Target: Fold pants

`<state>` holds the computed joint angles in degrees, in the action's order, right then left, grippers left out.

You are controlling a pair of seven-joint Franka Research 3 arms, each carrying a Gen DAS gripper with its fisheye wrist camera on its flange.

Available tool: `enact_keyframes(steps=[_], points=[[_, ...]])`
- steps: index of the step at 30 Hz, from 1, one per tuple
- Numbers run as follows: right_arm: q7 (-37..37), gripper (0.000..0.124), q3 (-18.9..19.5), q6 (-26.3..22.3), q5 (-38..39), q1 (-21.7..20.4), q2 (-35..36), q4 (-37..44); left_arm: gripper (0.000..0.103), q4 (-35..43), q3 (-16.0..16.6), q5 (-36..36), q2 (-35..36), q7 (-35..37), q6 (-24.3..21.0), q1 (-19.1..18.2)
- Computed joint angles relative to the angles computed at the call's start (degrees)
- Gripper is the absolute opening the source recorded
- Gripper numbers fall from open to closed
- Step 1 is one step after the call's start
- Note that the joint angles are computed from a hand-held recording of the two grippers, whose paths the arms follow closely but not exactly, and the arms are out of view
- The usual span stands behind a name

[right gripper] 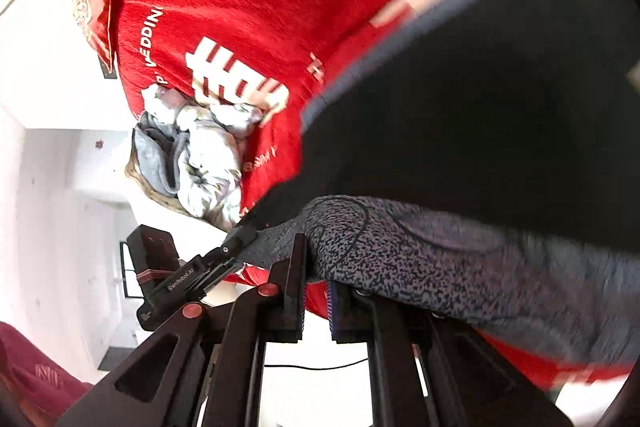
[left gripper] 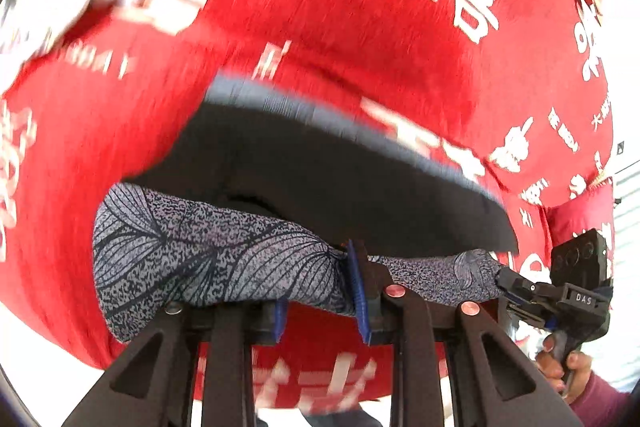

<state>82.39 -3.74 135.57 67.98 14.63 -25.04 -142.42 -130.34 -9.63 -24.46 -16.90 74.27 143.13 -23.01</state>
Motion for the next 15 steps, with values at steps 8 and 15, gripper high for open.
enact_keyframes(steps=[8, 15], points=[[-4.95, 0.013, -3.15, -13.77, -4.47, -7.23, 27.01, 23.78, 0.089, 22.44, -4.76, 32.44, 23.96, -23.01, -1.79, 5.27], [-6.16, 0.015, 1.55, -16.83, -0.34, -13.62, 41.17, 31.02, 0.089, 30.16, -2.86, 44.07, 30.85, -36.57, -12.89, 2.49]])
